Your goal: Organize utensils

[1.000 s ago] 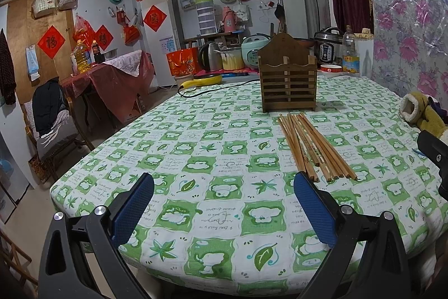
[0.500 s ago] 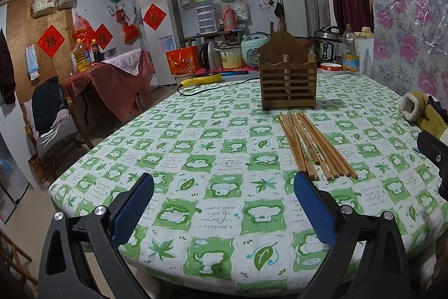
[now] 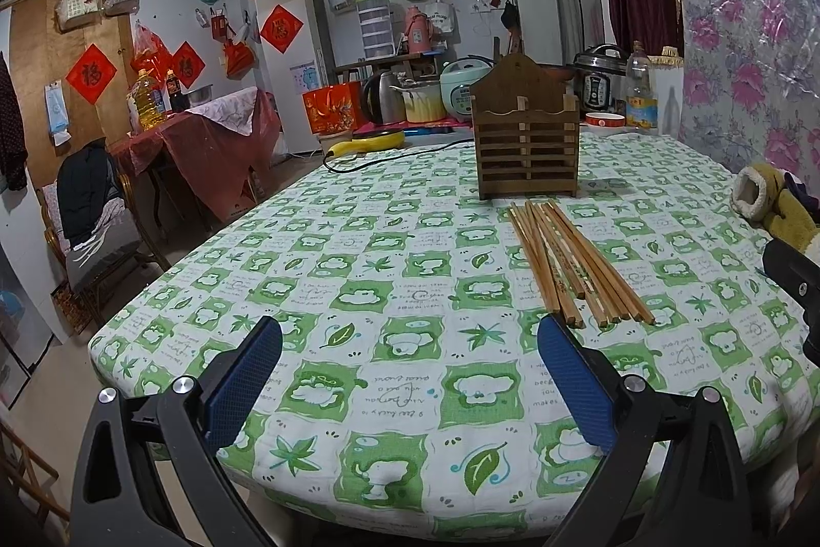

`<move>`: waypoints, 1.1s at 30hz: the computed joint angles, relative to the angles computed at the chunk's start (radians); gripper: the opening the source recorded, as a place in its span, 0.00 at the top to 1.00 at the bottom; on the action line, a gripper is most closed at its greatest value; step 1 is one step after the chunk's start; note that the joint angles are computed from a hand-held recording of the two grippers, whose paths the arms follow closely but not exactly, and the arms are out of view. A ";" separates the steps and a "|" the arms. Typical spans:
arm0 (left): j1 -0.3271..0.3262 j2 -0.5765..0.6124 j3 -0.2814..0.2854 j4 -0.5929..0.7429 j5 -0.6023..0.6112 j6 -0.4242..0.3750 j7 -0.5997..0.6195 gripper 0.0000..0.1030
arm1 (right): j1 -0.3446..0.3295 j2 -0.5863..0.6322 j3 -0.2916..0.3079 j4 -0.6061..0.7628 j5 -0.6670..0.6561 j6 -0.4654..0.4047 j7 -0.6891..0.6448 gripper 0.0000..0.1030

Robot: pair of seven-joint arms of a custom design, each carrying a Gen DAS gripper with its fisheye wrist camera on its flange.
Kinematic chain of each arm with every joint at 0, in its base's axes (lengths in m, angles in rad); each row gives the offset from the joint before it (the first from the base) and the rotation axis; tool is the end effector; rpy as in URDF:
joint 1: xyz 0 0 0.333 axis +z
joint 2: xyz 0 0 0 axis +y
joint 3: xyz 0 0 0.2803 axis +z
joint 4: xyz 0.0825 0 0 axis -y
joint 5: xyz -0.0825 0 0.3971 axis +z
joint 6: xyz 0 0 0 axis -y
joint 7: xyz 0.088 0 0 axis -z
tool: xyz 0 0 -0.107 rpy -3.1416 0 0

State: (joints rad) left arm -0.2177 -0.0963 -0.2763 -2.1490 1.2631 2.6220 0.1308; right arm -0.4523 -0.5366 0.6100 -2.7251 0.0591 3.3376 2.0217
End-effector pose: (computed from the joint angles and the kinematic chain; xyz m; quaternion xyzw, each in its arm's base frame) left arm 0.4902 -0.2919 0.4492 -0.6056 0.6293 -0.2945 0.3880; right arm 0.4398 0.0684 0.4499 -0.5237 0.6748 -0.3522 0.3825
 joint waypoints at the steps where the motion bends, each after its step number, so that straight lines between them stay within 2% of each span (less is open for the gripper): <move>1: 0.000 -0.002 0.000 -0.002 -0.002 0.001 0.001 0.05 | 0.002 -0.002 0.001 -0.001 0.002 -0.002 0.001 0.06; 9: 0.001 0.008 0.005 0.004 -0.022 0.012 0.020 0.05 | 0.020 0.007 -0.011 -0.005 -0.005 -0.001 0.003 0.06; 12: 0.008 0.025 0.018 0.012 -0.066 0.036 0.064 0.05 | 0.100 0.047 -0.088 -0.007 -0.016 0.015 -0.023 0.06; 15: 0.009 0.053 0.035 0.026 -0.221 0.054 0.216 0.05 | 0.184 0.073 -0.160 -0.001 -0.019 0.009 -0.062 0.06; 16: 0.024 0.058 0.024 0.028 -0.279 0.057 0.266 0.05 | 0.204 0.073 -0.175 -0.005 -0.017 0.014 -0.071 0.06; 17: 0.005 0.068 0.044 0.034 -0.390 0.046 0.361 0.05 | 0.220 0.074 -0.193 -0.006 -0.014 0.020 -0.082 0.06; 18: 0.005 0.078 0.048 0.038 -0.432 0.051 0.401 0.05 | 0.232 0.069 -0.208 -0.011 -0.007 0.033 -0.089 0.06; 19: 0.009 0.083 0.050 0.042 -0.403 0.053 0.400 0.05 | 0.236 0.064 -0.218 -0.015 0.004 0.041 -0.098 0.06; 20: 0.007 0.091 0.052 0.047 -0.432 0.056 0.434 0.05 | 0.223 0.069 -0.221 -0.007 0.008 0.044 -0.111 0.06; 21: 0.006 0.101 0.053 0.054 -0.462 0.060 0.474 0.05 | 0.186 0.066 -0.189 -0.007 0.032 0.051 -0.128 0.06; 22: 0.002 0.114 0.053 0.070 -0.440 0.046 0.484 0.05 | 0.127 0.061 -0.131 -0.006 0.062 0.060 -0.139 0.06; 23: -0.006 0.133 0.053 0.096 -0.409 0.018 0.497 0.05 | 0.092 0.066 -0.108 0.006 0.079 0.053 -0.154 0.06; 25: -0.020 0.168 0.056 0.141 -0.410 -0.010 0.549 0.05 | 0.080 0.089 -0.118 0.031 0.081 0.027 -0.185 0.06; 27: -0.034 0.216 0.061 0.205 -0.447 -0.053 0.629 0.05 | 0.137 0.114 -0.198 0.049 0.063 -0.001 -0.200 0.06; 31: -0.045 0.291 0.067 0.289 -0.625 -0.044 0.790 0.05 | 0.296 0.156 -0.402 0.077 0.034 -0.039 -0.201 0.06; 32: -0.052 0.316 0.069 0.318 -0.655 -0.051 0.828 0.05 | 0.331 0.156 -0.439 0.074 0.032 -0.044 -0.196 0.06; 33: -0.066 0.351 0.078 0.362 -0.660 -0.077 0.842 0.05 | 0.380 0.174 -0.500 0.093 0.021 -0.052 -0.206 0.06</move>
